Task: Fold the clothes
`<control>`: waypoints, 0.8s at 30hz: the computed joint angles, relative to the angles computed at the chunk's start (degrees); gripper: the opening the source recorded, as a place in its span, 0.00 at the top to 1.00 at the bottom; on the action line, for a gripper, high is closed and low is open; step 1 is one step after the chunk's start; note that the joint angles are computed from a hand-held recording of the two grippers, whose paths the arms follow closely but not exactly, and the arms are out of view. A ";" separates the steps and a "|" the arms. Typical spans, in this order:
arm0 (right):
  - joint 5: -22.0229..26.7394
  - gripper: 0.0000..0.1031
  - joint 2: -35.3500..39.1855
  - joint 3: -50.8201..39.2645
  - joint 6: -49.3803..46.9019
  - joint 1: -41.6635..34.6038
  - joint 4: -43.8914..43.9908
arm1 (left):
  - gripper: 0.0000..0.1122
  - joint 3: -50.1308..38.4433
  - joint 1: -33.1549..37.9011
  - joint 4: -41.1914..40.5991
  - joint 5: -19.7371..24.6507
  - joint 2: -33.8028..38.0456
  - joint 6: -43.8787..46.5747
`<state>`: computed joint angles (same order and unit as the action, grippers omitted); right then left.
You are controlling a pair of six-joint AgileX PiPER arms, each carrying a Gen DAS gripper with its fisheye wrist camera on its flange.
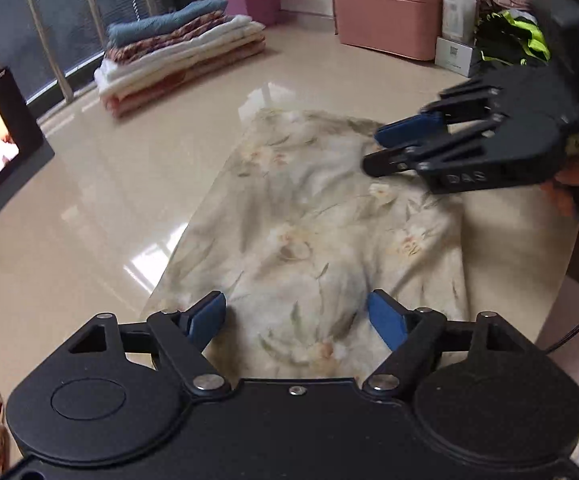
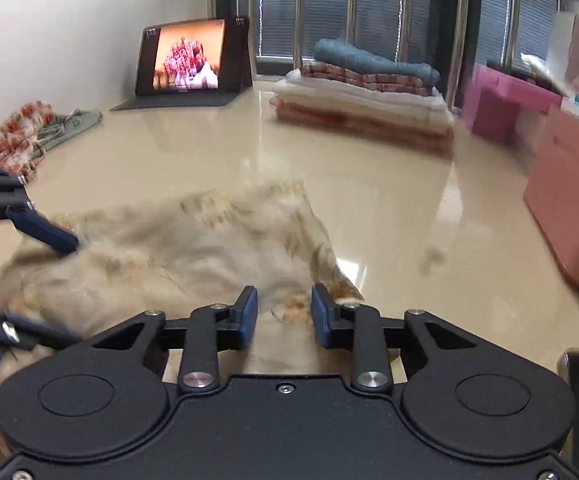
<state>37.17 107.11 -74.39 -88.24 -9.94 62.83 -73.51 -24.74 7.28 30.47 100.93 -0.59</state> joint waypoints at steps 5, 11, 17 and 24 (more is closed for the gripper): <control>-0.87 0.70 -5.39 5.88 3.85 0.69 -4.52 | 0.31 0.48 3.29 -2.08 1.38 -1.41 5.02; 1.05 0.67 -12.58 13.24 4.14 2.36 -7.68 | 0.28 1.57 5.42 1.54 3.29 -3.51 5.37; 7.63 0.63 -19.46 21.81 -4.94 -6.81 9.12 | 0.28 2.02 5.28 -0.58 4.70 -7.81 9.91; 8.57 0.62 -15.13 21.40 4.15 -11.01 9.14 | 0.28 2.36 -0.44 -3.65 0.32 -6.04 9.70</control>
<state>45.73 91.98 -52.99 -84.09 -20.95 71.97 -71.15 -25.18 3.63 30.80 94.89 9.11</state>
